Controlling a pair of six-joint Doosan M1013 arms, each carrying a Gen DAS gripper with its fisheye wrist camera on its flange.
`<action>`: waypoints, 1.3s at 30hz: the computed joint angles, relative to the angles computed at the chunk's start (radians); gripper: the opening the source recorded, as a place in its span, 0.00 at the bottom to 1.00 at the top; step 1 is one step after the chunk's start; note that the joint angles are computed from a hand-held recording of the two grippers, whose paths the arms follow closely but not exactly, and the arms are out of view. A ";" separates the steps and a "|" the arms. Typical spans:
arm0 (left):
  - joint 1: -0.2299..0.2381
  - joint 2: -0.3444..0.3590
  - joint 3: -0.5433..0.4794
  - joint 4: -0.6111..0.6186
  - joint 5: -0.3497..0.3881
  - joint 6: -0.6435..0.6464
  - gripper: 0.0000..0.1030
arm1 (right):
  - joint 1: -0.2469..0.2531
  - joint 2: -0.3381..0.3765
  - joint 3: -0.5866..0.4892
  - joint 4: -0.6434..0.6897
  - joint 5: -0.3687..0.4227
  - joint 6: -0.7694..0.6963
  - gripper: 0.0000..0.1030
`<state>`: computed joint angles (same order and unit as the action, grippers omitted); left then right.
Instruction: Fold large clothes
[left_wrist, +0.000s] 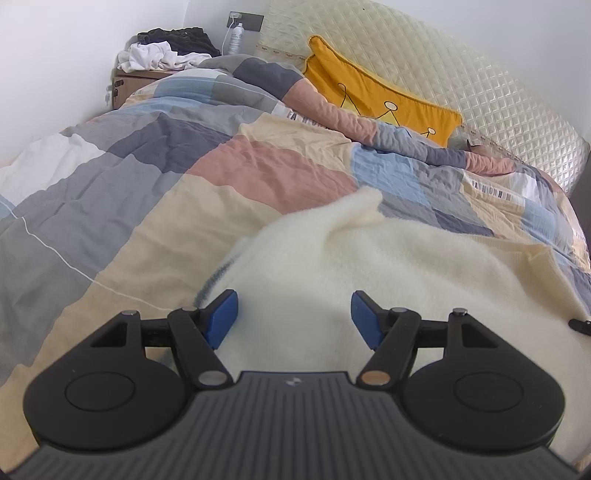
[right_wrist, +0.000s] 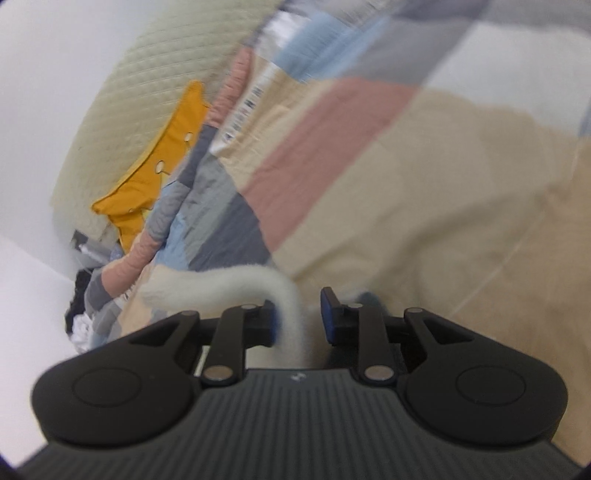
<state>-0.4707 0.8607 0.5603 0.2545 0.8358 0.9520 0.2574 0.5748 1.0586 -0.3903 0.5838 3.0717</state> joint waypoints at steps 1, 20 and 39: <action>-0.001 -0.001 0.003 0.001 0.000 0.000 0.70 | -0.006 -0.005 0.014 0.028 -0.022 0.017 0.25; -0.005 -0.002 0.002 0.007 0.005 -0.010 0.72 | -0.030 0.015 -0.009 0.089 -0.001 0.025 0.25; -0.014 -0.118 0.173 -0.090 -0.116 0.060 0.73 | 0.063 -0.114 0.111 -0.235 0.077 0.314 0.30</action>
<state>-0.4844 0.7428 0.7338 0.1641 0.7198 1.0124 0.3206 0.4604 1.1693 -0.6254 0.6607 3.3853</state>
